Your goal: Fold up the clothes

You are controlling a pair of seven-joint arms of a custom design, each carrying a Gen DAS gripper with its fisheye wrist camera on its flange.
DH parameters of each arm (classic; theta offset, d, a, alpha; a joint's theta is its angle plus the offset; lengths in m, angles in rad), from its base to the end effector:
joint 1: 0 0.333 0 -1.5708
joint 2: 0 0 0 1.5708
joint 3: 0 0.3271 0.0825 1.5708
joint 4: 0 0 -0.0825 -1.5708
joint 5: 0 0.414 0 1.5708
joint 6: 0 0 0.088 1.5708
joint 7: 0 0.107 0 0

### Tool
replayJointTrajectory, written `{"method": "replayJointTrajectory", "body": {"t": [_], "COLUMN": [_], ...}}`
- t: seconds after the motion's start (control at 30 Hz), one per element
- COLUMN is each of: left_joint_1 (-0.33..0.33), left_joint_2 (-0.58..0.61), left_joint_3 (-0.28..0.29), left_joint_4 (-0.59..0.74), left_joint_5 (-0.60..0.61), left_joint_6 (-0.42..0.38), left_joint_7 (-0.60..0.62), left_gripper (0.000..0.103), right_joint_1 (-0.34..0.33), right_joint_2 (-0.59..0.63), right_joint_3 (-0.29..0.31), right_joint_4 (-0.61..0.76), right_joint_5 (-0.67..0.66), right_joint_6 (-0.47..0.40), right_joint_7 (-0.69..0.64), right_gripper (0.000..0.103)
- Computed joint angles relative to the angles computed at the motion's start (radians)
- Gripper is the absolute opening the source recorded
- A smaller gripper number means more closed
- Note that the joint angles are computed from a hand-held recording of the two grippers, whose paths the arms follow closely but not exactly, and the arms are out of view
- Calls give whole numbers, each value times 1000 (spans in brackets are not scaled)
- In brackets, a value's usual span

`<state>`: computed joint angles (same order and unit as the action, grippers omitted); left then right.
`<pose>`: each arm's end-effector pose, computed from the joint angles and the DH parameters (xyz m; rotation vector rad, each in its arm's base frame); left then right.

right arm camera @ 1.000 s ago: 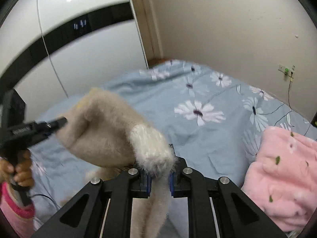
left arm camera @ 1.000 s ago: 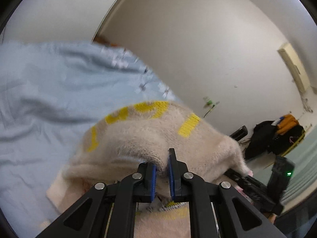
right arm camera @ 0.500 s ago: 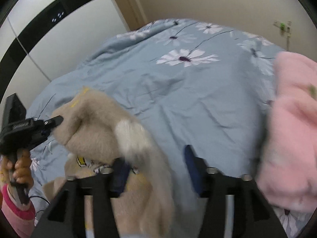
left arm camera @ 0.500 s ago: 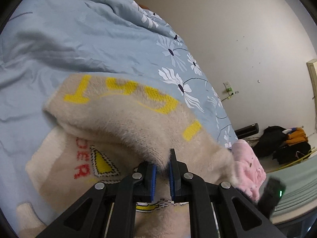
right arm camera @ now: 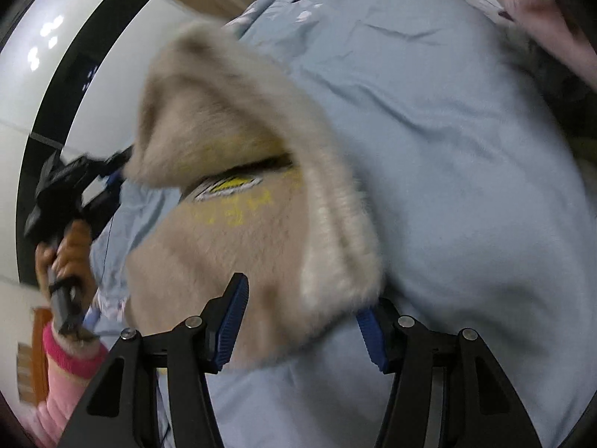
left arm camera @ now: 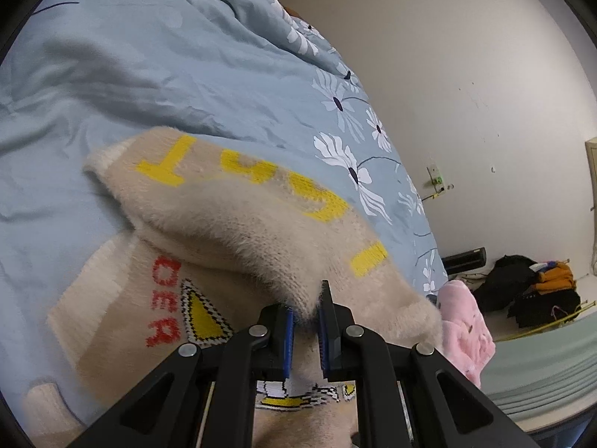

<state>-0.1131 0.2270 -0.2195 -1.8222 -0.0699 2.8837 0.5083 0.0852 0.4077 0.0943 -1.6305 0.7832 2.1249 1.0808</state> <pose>0.6640 -0.2118 0.5123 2.6532 -1.0503 1.2788 0.6994 0.1507 0.4026 -1.9636 1.5104 0.4635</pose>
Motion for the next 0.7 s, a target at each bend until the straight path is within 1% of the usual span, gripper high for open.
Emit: {"method": "replayJointTrajectory", "body": {"t": [0.07, 0.1, 0.23, 0.3, 0.37, 0.4, 0.47, 0.57, 0.7], "left_joint_1": [-1, -3, -26, -47, -69, -72, -73, -65, -50], "left_joint_2": [-13, -19, -46, -75, -108, -125, -157, -203, -269], "left_joint_3": [3, 6, 31, 55, 80, 83, 82, 68, 42], "left_joint_4": [-15, -20, -23, -27, -25, -25, -24, -36, -53], "left_joint_5": [3, 9, 74, 158, 280, 326, 410, 493, 624], "left_joint_6": [-2, -7, -33, -38, -56, -65, -86, -110, -140], "left_joint_7": [-6, -11, -63, -121, -202, -232, -284, -342, -441], "left_gripper": [11, 11, 11, 11, 11, 11, 11, 11, 10], "right_joint_1": [1, 2, 25, 32, 42, 47, 58, 83, 88], "right_joint_2": [2, 2, -48, -75, -96, -109, -132, -170, -224], "right_joint_3": [4, 6, 0, -4, -7, -7, -7, -4, -3], "right_joint_4": [-10, -16, -44, -38, -17, -11, 3, -8, -31], "right_joint_5": [24, 35, 13, 2, -24, -42, -76, -119, -105], "right_joint_6": [21, 32, 143, 205, 260, 278, 311, 377, 418], "right_joint_7": [15, 22, 12, 3, -14, -26, -52, -86, -128], "right_gripper": [34, 16, 13, 13, 13, 13, 13, 13, 13]}}
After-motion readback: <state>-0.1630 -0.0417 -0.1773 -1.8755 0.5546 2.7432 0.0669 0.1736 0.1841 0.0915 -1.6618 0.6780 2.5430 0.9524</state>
